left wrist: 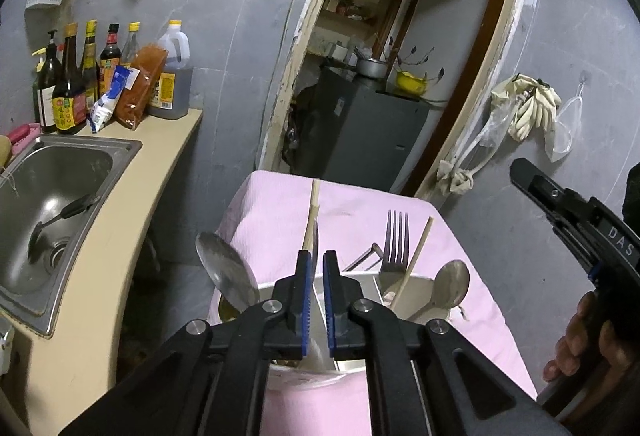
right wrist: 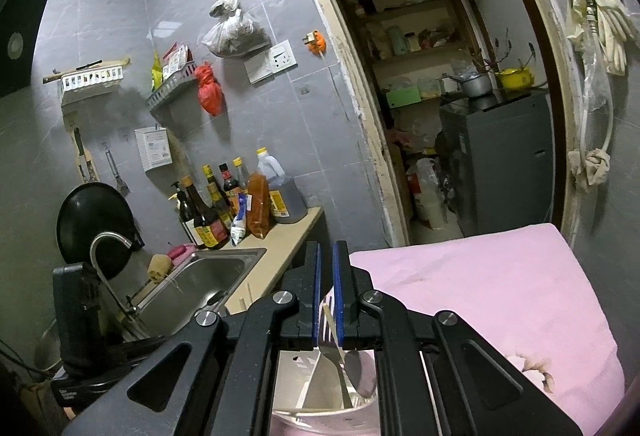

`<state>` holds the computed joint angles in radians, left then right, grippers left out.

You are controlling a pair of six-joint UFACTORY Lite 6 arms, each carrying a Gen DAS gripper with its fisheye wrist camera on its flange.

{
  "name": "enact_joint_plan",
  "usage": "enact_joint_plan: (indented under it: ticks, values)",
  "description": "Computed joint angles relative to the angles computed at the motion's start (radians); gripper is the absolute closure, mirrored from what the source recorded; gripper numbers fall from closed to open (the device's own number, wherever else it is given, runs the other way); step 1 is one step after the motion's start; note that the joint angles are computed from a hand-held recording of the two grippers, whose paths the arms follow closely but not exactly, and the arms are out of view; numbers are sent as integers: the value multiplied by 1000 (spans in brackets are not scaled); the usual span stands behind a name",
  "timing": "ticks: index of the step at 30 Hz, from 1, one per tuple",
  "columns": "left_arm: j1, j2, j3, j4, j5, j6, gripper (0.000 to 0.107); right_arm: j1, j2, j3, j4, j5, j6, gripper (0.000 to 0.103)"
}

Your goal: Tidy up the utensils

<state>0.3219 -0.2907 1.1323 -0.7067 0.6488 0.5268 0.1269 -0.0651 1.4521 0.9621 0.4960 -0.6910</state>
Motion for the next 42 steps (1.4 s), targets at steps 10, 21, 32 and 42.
enact_joint_plan:
  ticks: [10, 21, 32, 42]
  values:
    - [-18, -85, -46, 33, -2, -52, 65, -71, -121, -101, 19, 32, -22, 73]
    - [-89, -195, -67, 167, -29, -224, 37, -194, -242, -198, -6, 110, -48, 61]
    - [-206, -294, -102, 434, -53, -485, 11, -326, -359, -274, -88, 179, -32, 34]
    - [-498, -389, -125, 973, -9, -1030, 9, -573, -396, -259, 11, 387, -187, 14]
